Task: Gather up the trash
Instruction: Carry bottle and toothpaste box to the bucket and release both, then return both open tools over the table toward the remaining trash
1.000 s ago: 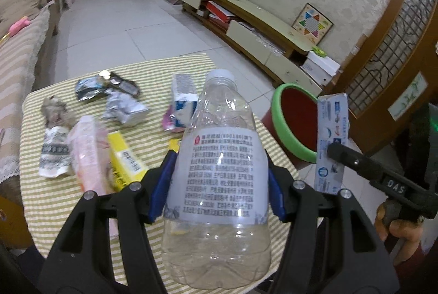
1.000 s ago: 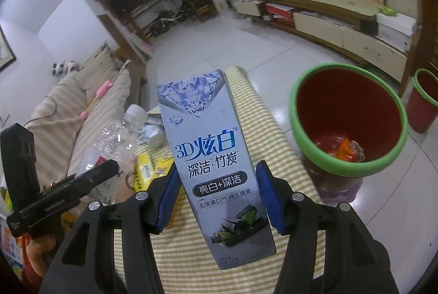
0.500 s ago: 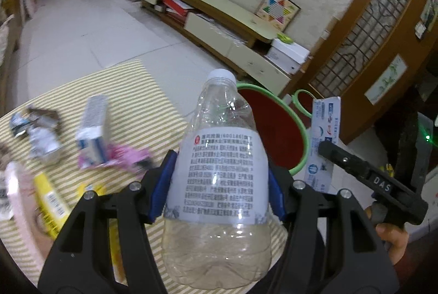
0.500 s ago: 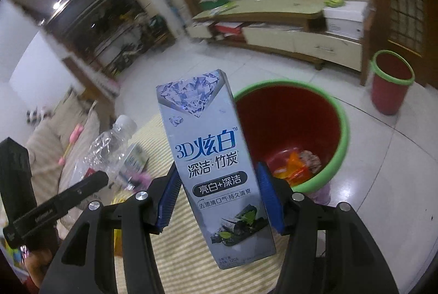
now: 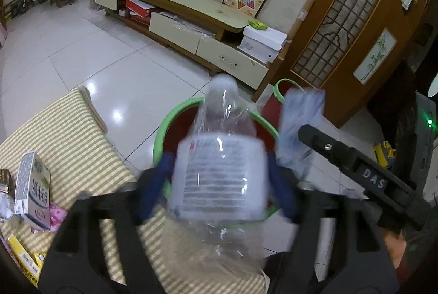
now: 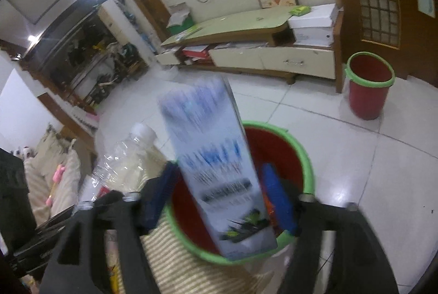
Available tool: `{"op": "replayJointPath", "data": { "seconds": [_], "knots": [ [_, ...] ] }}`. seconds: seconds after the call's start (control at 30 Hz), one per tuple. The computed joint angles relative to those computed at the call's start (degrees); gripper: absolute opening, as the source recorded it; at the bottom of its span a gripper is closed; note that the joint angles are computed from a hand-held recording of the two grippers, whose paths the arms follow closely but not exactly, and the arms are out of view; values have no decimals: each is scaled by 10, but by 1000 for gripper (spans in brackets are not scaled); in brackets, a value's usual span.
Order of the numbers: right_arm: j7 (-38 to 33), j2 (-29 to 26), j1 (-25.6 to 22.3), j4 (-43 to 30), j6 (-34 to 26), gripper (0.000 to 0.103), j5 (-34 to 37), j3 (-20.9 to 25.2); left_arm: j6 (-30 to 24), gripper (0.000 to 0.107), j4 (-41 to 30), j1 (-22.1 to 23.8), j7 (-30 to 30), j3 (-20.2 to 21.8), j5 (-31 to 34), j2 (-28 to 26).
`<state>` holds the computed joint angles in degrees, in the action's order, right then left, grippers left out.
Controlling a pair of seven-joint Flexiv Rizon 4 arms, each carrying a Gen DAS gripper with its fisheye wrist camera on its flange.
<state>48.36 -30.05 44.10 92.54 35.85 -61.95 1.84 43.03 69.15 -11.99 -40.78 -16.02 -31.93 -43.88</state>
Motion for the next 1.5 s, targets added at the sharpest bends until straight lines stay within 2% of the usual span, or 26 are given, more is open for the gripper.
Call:
{"op": "replayJointPath", "data": {
  "seconds": [0.17, 0.27, 0.57, 0.67, 0.77, 0.93, 1.03, 1.27, 1.37, 1.5],
  "knots": [
    [0, 5, 3, 3, -11, 76, 2, 3, -7, 88, -2, 5, -6, 0, -4, -2],
    [-26, 2, 10, -11, -30, 76, 9, 7, 8, 88, 19, 14, 7, -2, -11, 13],
    [-62, -8, 28, -37, -43, 76, 27, 13, 72, 88, 142, 67, 84, -3, -73, 96],
    [-103, -32, 39, -73, -41, 76, 45, 16, 96, 88, 187, 88, 99, 13, -95, 125],
    [-139, -61, 53, -113, -37, 76, 71, 13, 112, 88, 207, 100, 73, 41, -92, 136],
    [-152, -88, 82, -152, -44, 76, 108, 0, 136, 88, 238, 130, 50, 70, -77, 151],
    [-160, -93, 102, -172, -73, 76, 128, -3, 143, 88, 261, 150, 53, 76, -74, 162],
    [-202, -105, 142, -235, -178, 76, 157, -4, 133, 88, 310, 189, 99, 72, -127, 189],
    [-219, -113, 154, -258, -200, 76, 153, -10, 128, 88, 324, 200, 126, 70, -167, 201],
    [-227, -123, 163, -283, -202, 76, 145, -18, 129, 88, 337, 201, 155, 77, -204, 213]
  ]
}}
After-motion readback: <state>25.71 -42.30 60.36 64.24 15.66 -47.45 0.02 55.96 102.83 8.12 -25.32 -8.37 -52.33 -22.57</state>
